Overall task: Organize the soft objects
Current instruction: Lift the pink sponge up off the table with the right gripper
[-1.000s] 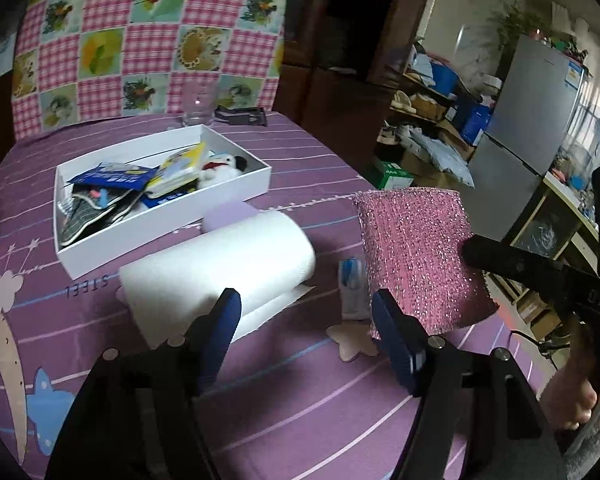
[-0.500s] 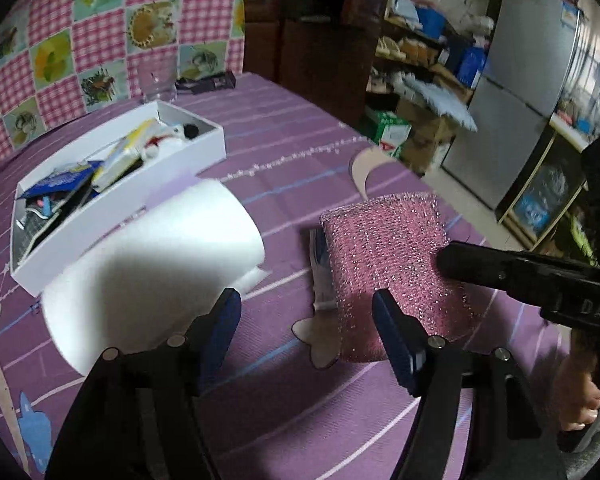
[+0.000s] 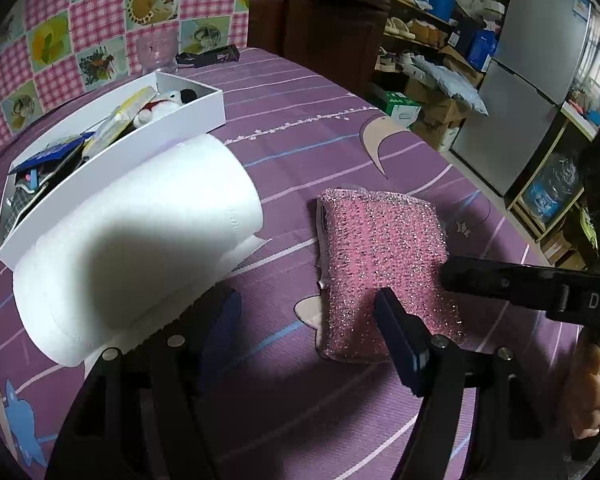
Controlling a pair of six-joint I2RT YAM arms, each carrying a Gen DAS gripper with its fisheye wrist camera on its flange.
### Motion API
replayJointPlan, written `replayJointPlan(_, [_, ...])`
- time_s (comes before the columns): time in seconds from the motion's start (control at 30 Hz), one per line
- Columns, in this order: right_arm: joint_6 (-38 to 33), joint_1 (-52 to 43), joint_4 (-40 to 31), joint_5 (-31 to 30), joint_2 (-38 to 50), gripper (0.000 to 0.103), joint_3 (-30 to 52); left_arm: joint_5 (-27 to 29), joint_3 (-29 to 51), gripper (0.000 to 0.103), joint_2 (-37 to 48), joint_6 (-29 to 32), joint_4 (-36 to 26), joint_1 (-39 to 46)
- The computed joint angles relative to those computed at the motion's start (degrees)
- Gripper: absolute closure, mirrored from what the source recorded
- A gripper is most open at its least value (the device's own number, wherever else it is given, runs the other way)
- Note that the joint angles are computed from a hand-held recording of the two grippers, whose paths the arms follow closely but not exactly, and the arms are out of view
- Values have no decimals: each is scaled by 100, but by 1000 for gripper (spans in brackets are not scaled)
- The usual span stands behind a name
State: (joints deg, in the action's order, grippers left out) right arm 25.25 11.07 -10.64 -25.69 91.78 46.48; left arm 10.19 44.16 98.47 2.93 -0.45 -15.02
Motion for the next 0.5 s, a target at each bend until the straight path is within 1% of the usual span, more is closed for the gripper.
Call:
replayJointPlan(0.03, [0,-17,-39,12,-41,82,-18,39,11,32,13,-17,-17,22])
replayJointPlan(0.07, [1,-13,-94,60,-77,78,-15,73,12,32,20,-28,-23,44])
replayJointPlan(0.1, [-2,-11,-175,155,-122,70,-15,82,18,32,24,-18,-30,59])
replayJointPlan(0.13, [4,-23,-212,212,-158,64,-22,48,16,32,23,-14,-27,49])
replayJointPlan(0.17, [29,-39,-205,249,-201,54,-53,9,4,32,7,-9,-21,34])
replayJointPlan(0.2, [58,-61,-166,236,-236,50,-89,-36,-10,32,-9,-3,-12,14])
replayJointPlan(0.3, [83,-90,-120,-57,-139,50,-46,-150,-52,32,-48,21,24,-38])
replayJointPlan(0.43, [115,144,-56,-326,220,50,199,-137,-62,32,-66,7,15,-33])
replayJointPlan(0.47, [145,199,-70,-349,333,52,288,-124,-72,32,-74,4,17,-20])
replayJointPlan(0.5, [231,276,-25,-221,398,59,338,-166,-97,32,-93,-17,45,-17])
